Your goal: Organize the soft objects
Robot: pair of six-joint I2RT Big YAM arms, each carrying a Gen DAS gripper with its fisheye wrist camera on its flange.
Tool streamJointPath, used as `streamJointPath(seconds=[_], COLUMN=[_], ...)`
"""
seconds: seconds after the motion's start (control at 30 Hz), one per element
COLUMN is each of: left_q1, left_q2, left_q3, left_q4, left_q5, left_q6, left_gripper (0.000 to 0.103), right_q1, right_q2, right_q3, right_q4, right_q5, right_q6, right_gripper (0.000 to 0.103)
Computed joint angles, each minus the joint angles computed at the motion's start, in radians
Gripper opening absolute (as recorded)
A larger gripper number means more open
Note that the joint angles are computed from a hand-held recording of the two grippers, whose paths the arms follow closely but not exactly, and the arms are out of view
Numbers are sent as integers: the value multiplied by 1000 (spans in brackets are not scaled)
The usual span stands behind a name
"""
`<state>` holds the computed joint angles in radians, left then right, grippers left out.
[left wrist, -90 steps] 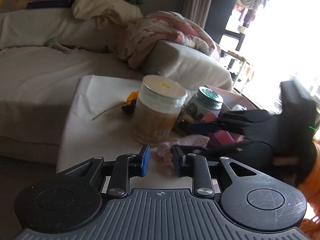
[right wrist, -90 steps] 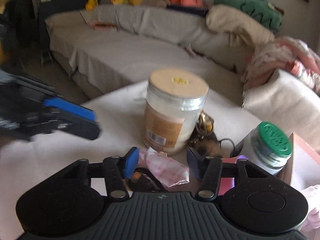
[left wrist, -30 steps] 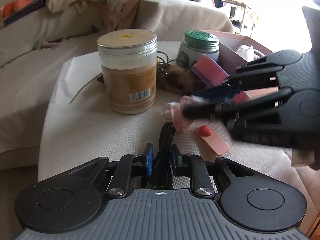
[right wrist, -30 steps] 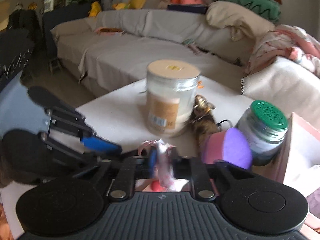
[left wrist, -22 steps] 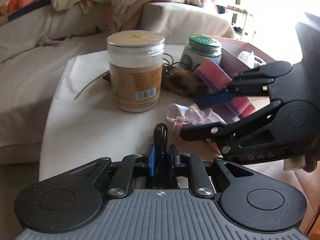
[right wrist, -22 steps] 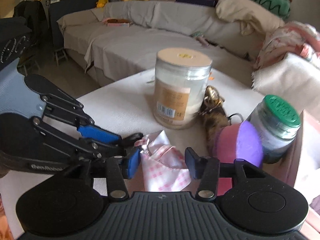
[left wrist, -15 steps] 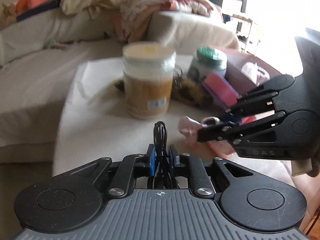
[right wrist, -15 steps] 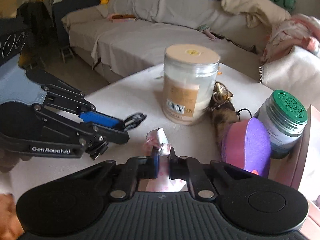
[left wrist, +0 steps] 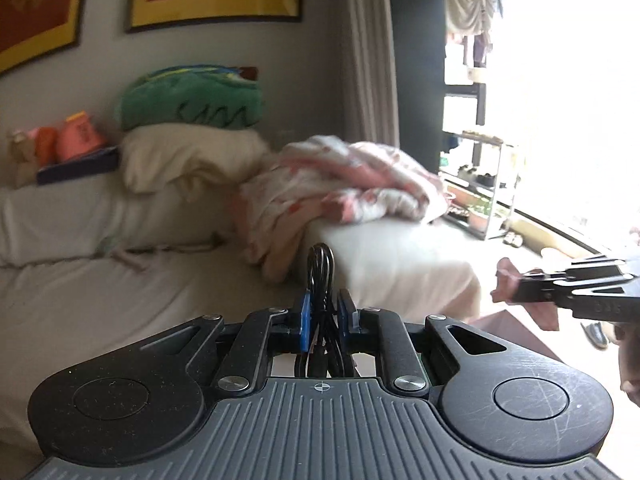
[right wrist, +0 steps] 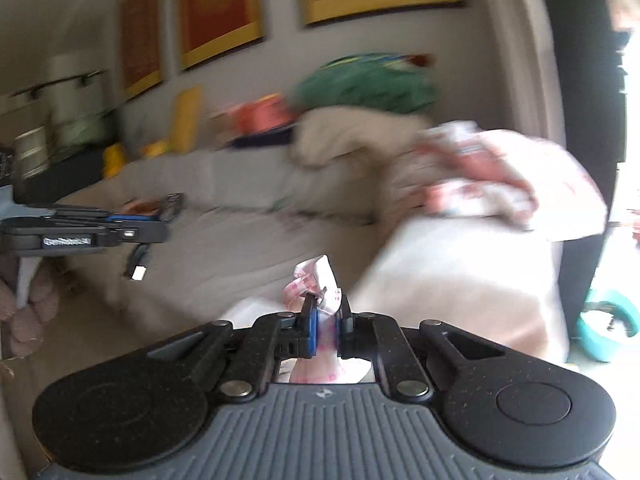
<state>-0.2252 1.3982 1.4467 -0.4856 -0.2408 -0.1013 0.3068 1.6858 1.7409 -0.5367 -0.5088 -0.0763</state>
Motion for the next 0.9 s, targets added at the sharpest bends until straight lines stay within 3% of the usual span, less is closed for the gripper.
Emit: streamJointPath(seconds=[0.13,0.23,0.27,0.3,0.37,0.43,0.47,0.53,0.6,0.67,0.77,0.9], left_q1=[-60,-95,-98,-97,-81,-74,-78,-88,-90,-83,-79,-81], left_q2=[156,318,377,442,566,612,612,597,546,461,307,115], left_q3=[171,337,398,464,581,581,559,527,450,334,143,-97], left_q4=[-15,-105,-155,-216,-331,-321,-298,-284,-211,-117,0,72], left_q5=[116,235,295,382,571,660,645,540,450,407,309,135], left_q6=[-12,-65,-86,-125,-239,-325,-336,-301,-285,-274,-250,-203], left_gripper=[17,17,17,17,16,18,18,18,18,18,18,18], right_q1=[-91,-125,-134,-140,-150,-163,-168,-176,-177,-169,-159,-110], right_q2=[2,27,36,46,39,26,25,15,9,3,2,-54], right_q3=[-24,-30,-36,-40,-86,-133,-141,-164,-180,-193,-211,-297], right_q4=[13,-47,-60,-74,-46,-23,-22,-19,-17,-26,-58,-20], right_q5=[25,56,56,64,79,59,50,16,2,11,-33,-30], right_q6=[1,-28,-39,-41,-10,12,19,8,-15,-28,-15,-53], right_gripper=[8,10,14,25,37,40,40,43,47,54,54,54])
